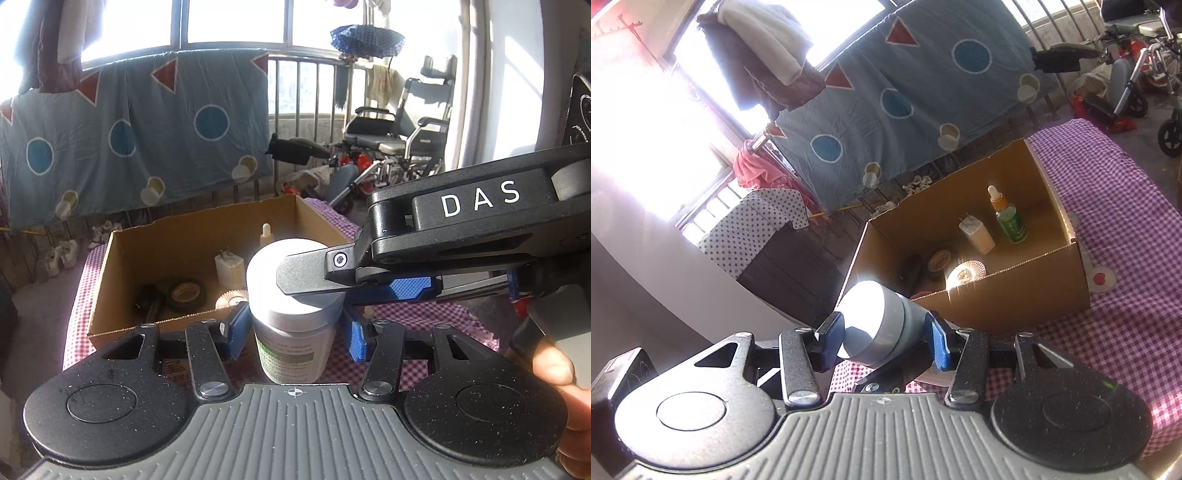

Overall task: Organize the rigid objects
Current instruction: 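Lift the white jar with the right gripper and carry it over the box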

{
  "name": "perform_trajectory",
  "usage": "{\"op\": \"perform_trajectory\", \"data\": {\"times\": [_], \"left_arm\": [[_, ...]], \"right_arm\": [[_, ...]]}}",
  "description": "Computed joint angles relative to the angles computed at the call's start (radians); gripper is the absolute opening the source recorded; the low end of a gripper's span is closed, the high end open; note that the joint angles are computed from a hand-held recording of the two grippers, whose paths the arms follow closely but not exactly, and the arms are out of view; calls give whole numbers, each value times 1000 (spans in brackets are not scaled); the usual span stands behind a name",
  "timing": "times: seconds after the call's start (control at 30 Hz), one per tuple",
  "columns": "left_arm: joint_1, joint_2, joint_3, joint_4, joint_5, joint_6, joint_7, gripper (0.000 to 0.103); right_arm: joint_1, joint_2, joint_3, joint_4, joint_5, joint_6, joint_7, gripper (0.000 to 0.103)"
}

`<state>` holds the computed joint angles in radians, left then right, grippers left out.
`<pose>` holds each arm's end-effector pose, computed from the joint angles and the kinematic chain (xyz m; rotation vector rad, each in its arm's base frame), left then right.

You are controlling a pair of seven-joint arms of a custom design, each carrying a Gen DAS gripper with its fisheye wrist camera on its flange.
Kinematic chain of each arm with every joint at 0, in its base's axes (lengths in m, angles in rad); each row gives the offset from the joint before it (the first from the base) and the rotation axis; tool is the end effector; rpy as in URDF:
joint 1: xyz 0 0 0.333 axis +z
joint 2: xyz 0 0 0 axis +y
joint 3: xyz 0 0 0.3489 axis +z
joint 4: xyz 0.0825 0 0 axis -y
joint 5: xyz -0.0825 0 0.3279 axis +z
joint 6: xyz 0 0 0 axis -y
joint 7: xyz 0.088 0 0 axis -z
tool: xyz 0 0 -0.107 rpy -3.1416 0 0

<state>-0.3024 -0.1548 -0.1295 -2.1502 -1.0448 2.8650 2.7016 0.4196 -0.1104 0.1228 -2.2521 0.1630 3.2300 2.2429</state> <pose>0.4612 -0.1649 0.6039 -1.0574 2.2016 -1.2392 0.4339 0.2470 0.6081 -1.2271 1.6525 -0.1493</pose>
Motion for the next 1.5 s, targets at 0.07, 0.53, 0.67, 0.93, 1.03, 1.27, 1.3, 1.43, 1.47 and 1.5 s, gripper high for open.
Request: {"op": "perform_trajectory", "data": {"times": [0.07, 0.53, 0.67, 0.93, 1.03, 1.27, 1.3, 1.43, 1.47, 1.5], "left_arm": [[4, 0, -5, 22, 23, 7, -27, 52], [28, 130, -66, 238, 241, 8, -273, 52], [38, 178, -95, 288, 339, 3, -351, 52], [59, 264, -140, 374, 470, -43, -452, 52], [64, 294, -148, 410, 518, -83, -500, 52], [69, 352, -151, 473, 632, -169, -608, 52], [74, 361, -154, 482, 636, -182, -614, 52], [85, 386, -157, 506, 660, -227, -645, 52], [85, 391, -156, 509, 670, -237, -656, 52], [87, 394, -155, 508, 676, -242, -663, 52]], "right_arm": [[1, 0, -4, 25, -12, -1, -19, 52], [6, 60, -84, 242, 173, -100, -351, 53], [-32, 80, -75, 273, 251, -124, -432, 55], [-98, 108, -61, 300, 410, -165, -566, 56], [-123, 120, -61, 323, 479, -219, -626, 56], [-178, 163, -57, 379, 584, -354, -715, 56], [-183, 170, -56, 381, 585, -363, -716, 56], [-204, 197, -46, 393, 621, -404, -737, 56], [-209, 204, -43, 398, 630, -417, -742, 56], [-213, 212, -40, 404, 636, -427, -745, 56]]}}
